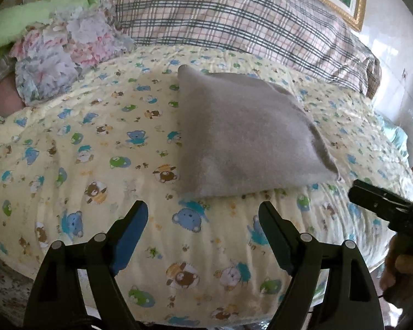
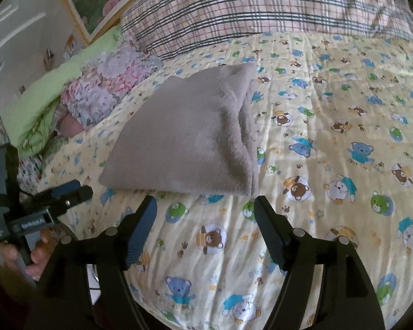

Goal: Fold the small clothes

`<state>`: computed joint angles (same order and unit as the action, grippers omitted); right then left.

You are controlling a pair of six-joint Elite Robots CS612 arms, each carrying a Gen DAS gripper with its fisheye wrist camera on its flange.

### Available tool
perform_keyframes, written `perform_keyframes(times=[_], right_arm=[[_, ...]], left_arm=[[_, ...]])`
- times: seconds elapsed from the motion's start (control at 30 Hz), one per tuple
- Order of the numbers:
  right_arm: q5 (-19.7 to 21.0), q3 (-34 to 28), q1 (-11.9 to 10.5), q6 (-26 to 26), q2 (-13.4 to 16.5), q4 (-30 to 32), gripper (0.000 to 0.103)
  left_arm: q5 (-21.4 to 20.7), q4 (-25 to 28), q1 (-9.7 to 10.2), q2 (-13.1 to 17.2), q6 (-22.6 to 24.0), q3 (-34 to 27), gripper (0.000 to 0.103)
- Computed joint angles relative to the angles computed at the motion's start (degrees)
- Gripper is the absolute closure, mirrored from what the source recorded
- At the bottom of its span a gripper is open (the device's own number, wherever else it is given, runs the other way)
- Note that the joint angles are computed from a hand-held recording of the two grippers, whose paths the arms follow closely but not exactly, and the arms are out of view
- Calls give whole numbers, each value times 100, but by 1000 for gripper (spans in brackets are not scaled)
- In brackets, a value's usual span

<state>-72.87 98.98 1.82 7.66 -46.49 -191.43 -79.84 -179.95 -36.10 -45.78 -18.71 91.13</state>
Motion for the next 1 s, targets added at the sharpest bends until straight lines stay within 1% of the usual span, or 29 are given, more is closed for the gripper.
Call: perform_keyframes(times=[0.07,0.13,0.2,0.27,0.4,0.47,0.63,0.73,0.87,1.0], right_arm=[[-191,151,46,-179,-37,-248,24],[-381,302,79,-314,-69,-488,18],[-441,403,79,-367,-71,-686,14],[-438,426,73,-388,-63,-713,12],[-408,309,78,-307,-17,-537,9],[-440,201,107,-363,14,-421,9],[-573,52,196,-502,102,-573,6],[-676,-31,233,-625,151,-589,4],[-712,-92,259,-656,194,-588,3],[-676,-135,253,-681,222,-573,3]], left_arm=[[219,-106,-48,-24,110,127,19],[404,-92,-98,-43,238,233,19],[604,-93,-142,-40,346,290,19],[789,-96,-195,-19,429,313,19],[813,-29,-220,24,371,221,19],[836,-71,-234,52,368,158,18],[979,-83,-255,146,366,-30,18],[1020,6,-247,187,304,-127,17],[1003,159,-218,220,112,-212,17],[1056,225,-223,238,69,-238,17]])
